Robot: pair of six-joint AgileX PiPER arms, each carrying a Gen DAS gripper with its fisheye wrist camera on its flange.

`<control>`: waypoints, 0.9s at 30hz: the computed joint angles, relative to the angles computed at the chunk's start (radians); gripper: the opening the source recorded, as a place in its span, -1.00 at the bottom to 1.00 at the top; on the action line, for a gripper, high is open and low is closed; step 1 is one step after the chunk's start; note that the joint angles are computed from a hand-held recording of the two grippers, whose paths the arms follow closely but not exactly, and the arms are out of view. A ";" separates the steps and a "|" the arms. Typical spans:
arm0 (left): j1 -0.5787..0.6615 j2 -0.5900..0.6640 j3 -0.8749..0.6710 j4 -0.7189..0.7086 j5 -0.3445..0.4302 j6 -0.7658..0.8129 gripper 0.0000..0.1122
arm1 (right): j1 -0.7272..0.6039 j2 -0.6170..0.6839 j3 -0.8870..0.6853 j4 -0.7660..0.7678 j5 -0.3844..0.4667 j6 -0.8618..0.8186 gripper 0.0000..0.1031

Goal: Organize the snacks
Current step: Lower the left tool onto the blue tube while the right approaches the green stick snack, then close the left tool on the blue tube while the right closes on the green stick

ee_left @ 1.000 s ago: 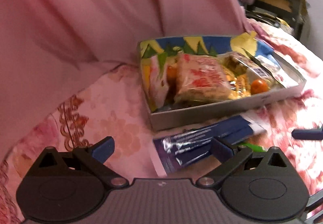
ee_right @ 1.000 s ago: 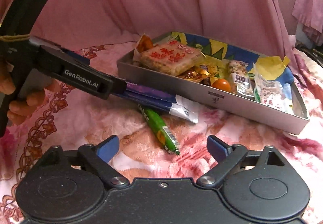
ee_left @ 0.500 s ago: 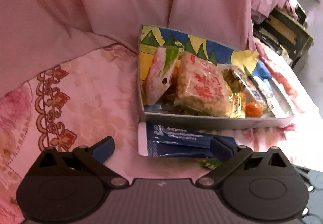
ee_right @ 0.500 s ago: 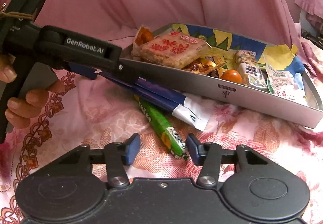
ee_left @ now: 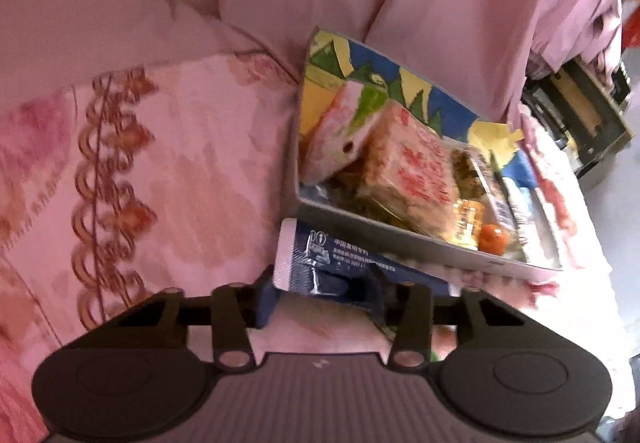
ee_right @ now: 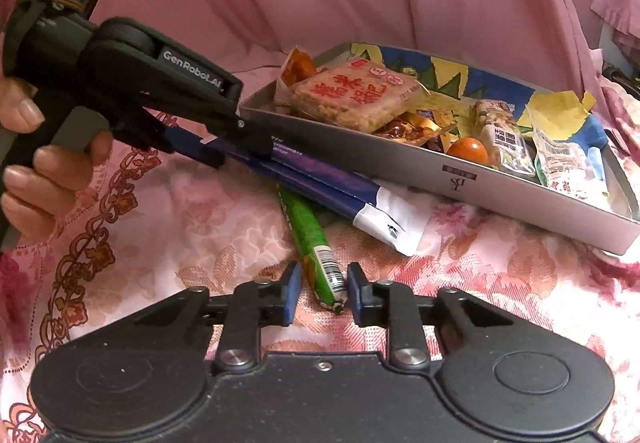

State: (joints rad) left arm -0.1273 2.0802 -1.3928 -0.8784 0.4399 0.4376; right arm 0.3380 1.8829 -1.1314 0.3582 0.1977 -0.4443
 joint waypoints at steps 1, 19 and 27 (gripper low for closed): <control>0.005 -0.010 0.018 -0.032 0.004 0.025 -0.33 | 0.002 -0.004 0.003 -0.020 0.001 0.017 -0.54; -0.060 -0.201 0.201 0.357 0.038 -0.388 -0.42 | 0.021 -0.185 0.135 -0.372 0.189 0.453 -0.58; -0.176 -0.281 0.274 0.907 -0.193 -0.782 0.51 | 0.027 -0.196 0.163 -0.399 0.185 0.485 -0.56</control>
State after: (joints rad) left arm -0.3032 1.7994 -1.1186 0.0283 0.2469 -0.3441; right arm 0.3649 1.6865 -0.9688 -0.0404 0.3824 0.0411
